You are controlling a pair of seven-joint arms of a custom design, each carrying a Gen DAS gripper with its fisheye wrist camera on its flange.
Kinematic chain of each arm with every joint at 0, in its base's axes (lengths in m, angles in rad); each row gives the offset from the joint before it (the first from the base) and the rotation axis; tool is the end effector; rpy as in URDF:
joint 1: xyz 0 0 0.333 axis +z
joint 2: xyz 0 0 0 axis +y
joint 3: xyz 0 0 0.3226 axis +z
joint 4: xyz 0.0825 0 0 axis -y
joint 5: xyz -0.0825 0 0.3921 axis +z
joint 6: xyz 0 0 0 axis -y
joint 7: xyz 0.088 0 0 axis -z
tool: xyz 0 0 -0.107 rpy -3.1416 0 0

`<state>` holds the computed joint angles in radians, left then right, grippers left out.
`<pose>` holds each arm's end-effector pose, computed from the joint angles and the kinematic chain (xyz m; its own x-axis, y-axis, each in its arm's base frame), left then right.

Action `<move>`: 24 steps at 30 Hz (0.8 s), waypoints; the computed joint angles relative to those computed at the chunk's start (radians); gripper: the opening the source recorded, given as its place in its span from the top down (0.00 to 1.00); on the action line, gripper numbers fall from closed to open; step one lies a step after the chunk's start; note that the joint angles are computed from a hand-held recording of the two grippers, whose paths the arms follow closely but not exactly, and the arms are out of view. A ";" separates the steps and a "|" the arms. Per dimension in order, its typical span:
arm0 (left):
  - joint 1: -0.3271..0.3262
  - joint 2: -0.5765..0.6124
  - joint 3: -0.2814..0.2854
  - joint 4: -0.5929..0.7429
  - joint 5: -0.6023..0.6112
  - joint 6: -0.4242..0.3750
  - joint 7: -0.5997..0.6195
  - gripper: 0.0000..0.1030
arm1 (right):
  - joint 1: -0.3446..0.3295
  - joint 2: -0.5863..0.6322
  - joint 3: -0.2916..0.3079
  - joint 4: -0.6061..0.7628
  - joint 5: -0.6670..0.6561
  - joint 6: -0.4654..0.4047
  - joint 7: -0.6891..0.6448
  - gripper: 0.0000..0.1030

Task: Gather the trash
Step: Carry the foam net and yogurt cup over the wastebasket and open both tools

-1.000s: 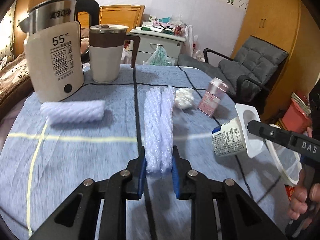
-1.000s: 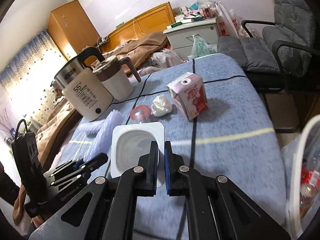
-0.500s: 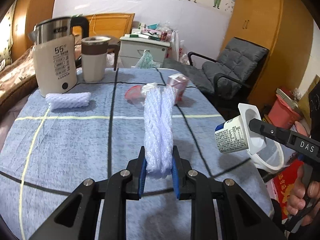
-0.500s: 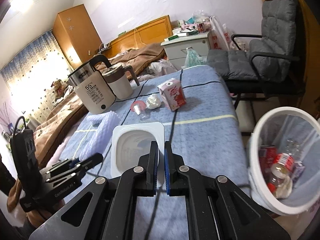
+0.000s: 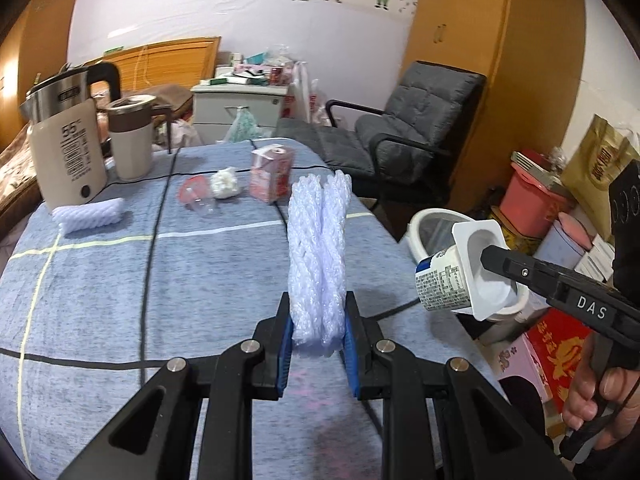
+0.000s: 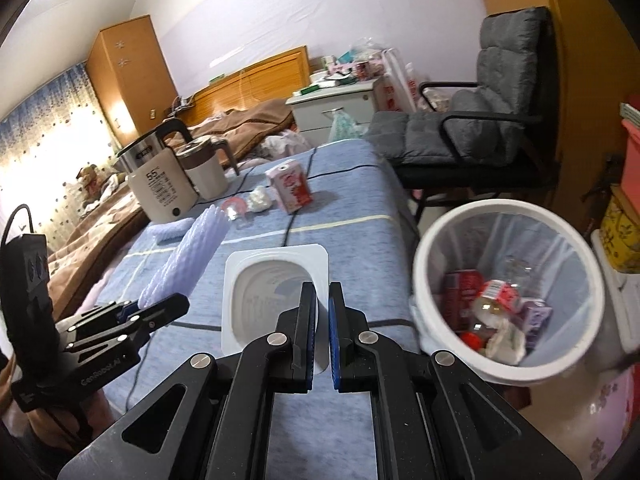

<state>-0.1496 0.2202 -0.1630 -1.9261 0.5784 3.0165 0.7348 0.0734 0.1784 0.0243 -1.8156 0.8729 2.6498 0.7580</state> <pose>0.6146 -0.2331 0.4770 -0.0878 -0.9771 0.1939 -0.6504 -0.0912 -0.7541 0.6598 0.0428 0.5100 0.3545 -0.9010 -0.2500 -0.6812 -0.0657 -0.7291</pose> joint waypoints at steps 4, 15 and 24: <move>-0.001 0.021 -0.024 0.029 -0.021 -0.009 0.040 0.78 | -0.008 -0.012 -0.009 -0.017 0.005 0.018 -0.002 0.94; -0.016 0.091 -0.066 0.120 -0.087 -0.039 0.146 0.78 | -0.036 -0.024 -0.025 -0.042 0.031 0.048 -0.014 0.94; -0.028 0.185 -0.115 0.243 -0.155 -0.086 0.270 0.78 | -0.063 -0.008 -0.041 -0.034 0.025 0.070 0.017 0.94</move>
<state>-0.1773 0.4057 -0.2779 -1.6833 0.4239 2.9309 1.0050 0.0101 0.1705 -0.0169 -1.8492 0.8979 2.7200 0.7746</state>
